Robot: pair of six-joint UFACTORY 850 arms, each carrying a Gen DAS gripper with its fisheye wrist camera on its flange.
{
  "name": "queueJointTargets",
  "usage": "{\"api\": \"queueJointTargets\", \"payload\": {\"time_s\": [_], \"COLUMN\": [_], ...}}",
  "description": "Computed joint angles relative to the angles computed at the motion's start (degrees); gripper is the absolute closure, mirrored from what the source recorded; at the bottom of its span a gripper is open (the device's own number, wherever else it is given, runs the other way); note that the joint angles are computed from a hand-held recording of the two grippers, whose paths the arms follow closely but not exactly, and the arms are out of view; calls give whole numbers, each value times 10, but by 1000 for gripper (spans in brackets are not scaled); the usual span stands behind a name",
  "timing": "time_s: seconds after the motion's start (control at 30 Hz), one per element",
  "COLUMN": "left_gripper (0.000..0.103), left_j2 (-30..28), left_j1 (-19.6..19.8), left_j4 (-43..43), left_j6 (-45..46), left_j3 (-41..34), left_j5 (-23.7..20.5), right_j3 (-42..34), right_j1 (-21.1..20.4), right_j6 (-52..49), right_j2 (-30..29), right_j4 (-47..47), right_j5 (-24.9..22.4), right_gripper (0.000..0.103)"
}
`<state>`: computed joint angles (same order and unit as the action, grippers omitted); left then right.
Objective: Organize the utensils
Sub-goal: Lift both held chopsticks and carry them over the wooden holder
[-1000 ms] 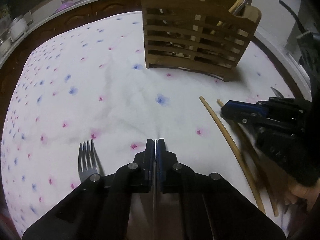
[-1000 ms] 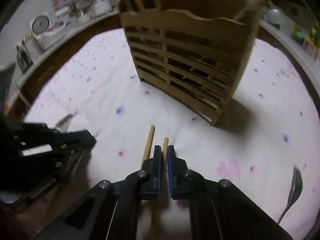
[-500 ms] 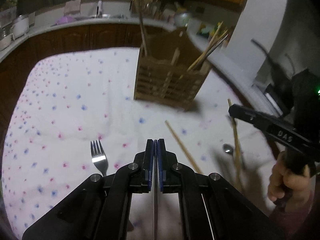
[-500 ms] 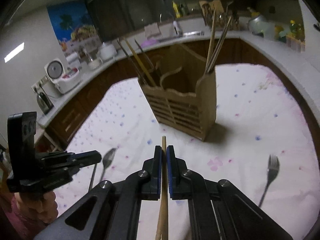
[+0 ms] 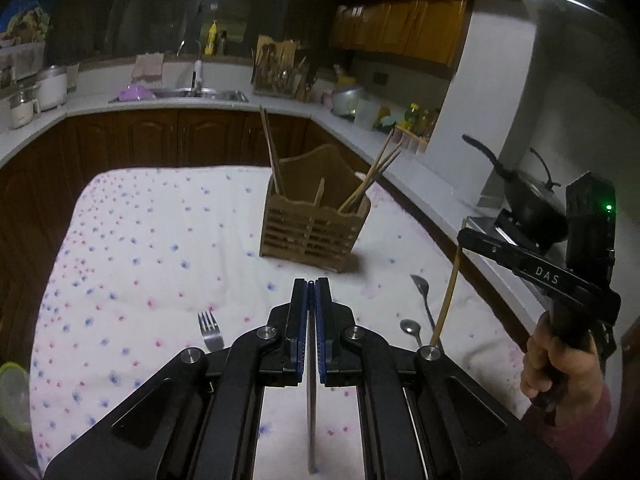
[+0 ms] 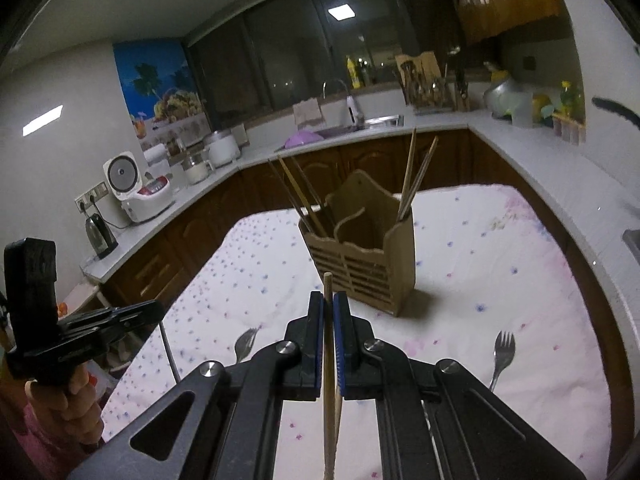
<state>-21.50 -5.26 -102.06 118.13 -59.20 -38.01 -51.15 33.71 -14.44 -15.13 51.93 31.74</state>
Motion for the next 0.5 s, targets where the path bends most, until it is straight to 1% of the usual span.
{"api": "queueJointTargets", "payload": {"time_s": [0.2, 0.5], "left_gripper": [100, 100], "left_j2": [11, 12], "left_j1": [10, 16], "left_j4": [-35, -76], "left_j6": [31, 53], "left_j3": [13, 12], "left_j5": [-19, -35], "right_j3": [6, 7], "right_j1": [11, 12], "right_j6": [-6, -11], "right_j2": [12, 18], "right_j4": [8, 14], "right_j5": [23, 44], "right_gripper": [98, 98]}}
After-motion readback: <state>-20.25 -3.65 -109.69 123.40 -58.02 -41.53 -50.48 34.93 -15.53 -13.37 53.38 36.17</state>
